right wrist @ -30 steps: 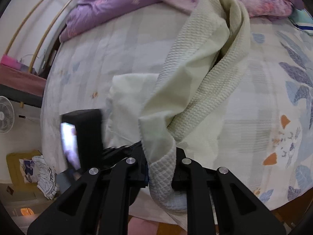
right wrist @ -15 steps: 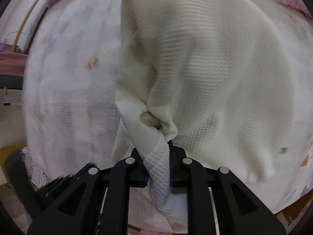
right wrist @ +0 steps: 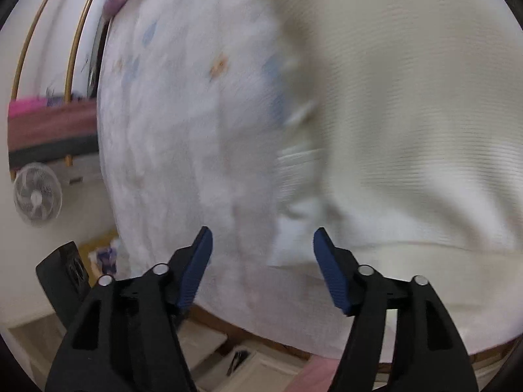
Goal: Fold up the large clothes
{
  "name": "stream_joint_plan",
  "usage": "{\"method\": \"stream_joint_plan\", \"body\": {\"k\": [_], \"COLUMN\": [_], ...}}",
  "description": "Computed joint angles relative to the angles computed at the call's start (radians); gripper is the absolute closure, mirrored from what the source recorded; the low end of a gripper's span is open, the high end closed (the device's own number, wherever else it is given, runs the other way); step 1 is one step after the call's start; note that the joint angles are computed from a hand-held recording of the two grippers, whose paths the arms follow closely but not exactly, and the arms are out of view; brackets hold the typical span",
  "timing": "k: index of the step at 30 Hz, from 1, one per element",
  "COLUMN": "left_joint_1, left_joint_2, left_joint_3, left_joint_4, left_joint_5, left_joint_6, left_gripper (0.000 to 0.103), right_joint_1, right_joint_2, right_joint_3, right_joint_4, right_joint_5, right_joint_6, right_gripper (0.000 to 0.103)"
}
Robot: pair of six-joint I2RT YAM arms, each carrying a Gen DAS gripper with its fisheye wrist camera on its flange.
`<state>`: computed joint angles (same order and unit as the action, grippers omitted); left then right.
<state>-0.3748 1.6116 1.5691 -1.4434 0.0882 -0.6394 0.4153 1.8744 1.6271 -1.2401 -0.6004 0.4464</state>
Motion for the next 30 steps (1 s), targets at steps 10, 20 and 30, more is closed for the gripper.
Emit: {"method": "stream_joint_plan", "body": {"k": [10,20,30], "left_joint_1": [-0.199,-0.282,-0.267], "left_joint_2": [0.132,0.164,0.086], "left_joint_3": [0.02,0.07,0.125], "left_joint_4": [0.317,0.266,0.077], "left_joint_5": [0.314,0.258,0.146], "left_joint_6": [-0.141,-0.254,-0.228], "left_gripper": [0.031,0.098,0.098], "right_joint_1": [-0.397,-0.613,-0.51], "right_joint_2": [-0.206,-0.259,-0.183], "right_joint_3": [-0.17,-0.254,-0.114], "right_joint_4": [-0.202,-0.265,-0.259], "right_joint_5": [0.203,0.2,0.16], "right_joint_6": [-0.174,-0.263,-0.314], "right_gripper": [0.018,0.018,0.018]}}
